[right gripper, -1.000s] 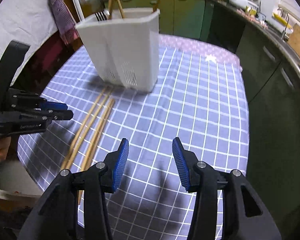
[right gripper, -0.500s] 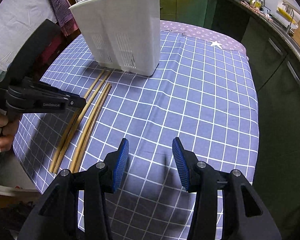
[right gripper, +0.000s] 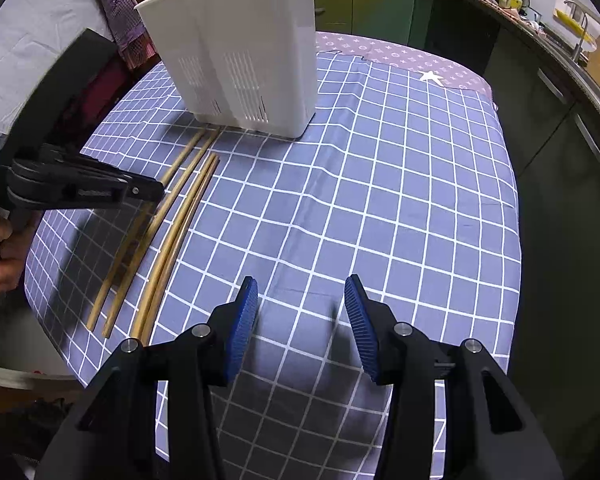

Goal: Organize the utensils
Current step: 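Grasp a wooden chopstick on the cloth with the left tool while the right tool grasps another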

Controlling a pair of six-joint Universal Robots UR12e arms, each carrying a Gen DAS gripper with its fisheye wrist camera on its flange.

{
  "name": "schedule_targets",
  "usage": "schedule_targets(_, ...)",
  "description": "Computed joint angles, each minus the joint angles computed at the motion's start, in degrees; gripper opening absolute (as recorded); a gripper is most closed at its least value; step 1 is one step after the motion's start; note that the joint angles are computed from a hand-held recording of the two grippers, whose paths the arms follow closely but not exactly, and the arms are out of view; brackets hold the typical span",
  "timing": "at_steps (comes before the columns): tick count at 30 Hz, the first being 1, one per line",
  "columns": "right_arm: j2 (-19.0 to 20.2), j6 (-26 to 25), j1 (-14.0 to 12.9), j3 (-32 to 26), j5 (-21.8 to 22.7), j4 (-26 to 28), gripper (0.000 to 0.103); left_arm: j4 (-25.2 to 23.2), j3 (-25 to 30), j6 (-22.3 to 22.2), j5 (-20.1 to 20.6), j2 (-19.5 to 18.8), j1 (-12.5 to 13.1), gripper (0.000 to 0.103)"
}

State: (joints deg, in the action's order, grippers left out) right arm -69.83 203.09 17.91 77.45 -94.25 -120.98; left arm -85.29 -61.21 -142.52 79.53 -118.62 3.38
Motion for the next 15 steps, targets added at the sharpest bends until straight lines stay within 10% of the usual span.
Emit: schedule_targets(15, 4.9, -1.2, -0.1, -7.6, 7.7, 6.0, 0.046, 15.7, -10.5, 6.4, -16.6, 9.0, 7.8, 0.006)
